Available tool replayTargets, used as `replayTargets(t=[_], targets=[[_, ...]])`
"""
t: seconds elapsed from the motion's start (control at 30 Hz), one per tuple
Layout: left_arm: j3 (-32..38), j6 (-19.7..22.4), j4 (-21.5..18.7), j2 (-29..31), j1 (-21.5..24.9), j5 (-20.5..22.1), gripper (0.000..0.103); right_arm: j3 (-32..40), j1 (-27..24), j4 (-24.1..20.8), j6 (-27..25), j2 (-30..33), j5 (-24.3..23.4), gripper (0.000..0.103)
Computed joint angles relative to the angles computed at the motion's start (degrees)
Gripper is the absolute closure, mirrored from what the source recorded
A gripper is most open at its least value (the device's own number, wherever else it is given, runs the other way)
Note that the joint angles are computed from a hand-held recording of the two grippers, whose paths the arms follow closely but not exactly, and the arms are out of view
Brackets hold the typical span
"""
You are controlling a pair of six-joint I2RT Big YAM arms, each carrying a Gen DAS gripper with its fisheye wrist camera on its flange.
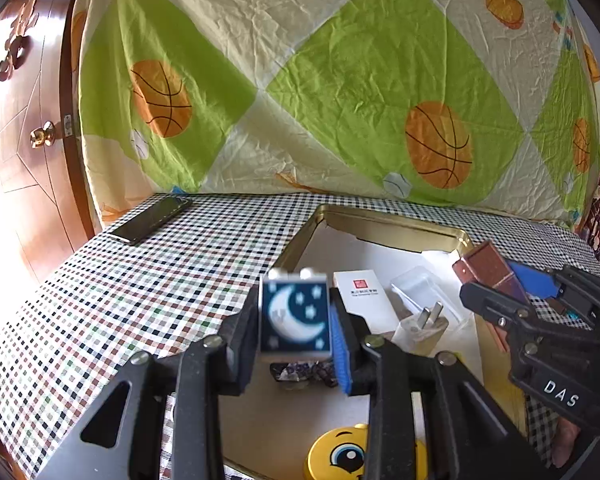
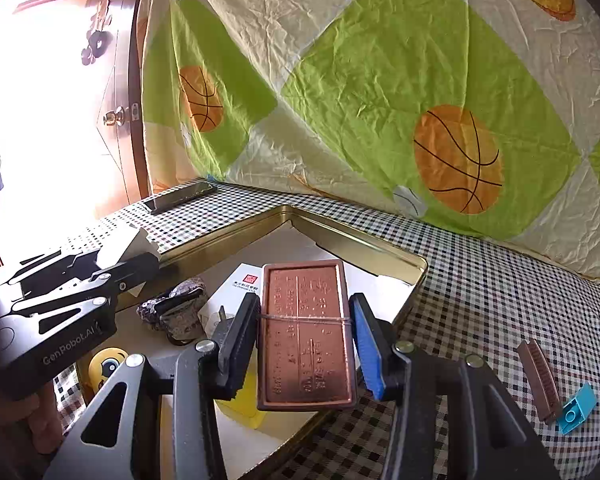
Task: Organize rigid objects
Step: 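Open the left tool to release the moon-print block while the right tool releases the copper box, then move the left tool to the brown comb while the right tool reaches the teal brick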
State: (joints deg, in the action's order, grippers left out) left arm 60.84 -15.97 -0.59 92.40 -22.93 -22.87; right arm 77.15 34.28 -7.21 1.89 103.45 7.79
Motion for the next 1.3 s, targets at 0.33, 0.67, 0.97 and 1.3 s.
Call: replayTargets(t=[0.33, 0.67, 0.97, 1.3], targets=[[-1.49, -0.25, 2.48, -1.29, -1.63, -2.65, 0.013, -6.68, -1.3, 5.13, 0.31, -4.62, 0.16, 0.034], [2.36, 2.79, 2.74, 0.27, -8.86, -3.1, 0.001, -15.76, -10.86, 6.18, 0.33, -12.95, 4.26, 0.03], [16.66, 4.98, -5.95, 10.15, -14.49, -2.36, 0.001, -11.73, -21.14, -3.91, 4.83, -10.58, 1.11, 0.03], [32.31, 3.04, -18.82, 19.86, -15.15, -1.89, 0.001, -6.42, -23.36, -12.21, 3.64, -6.5, -5.22, 0.035]])
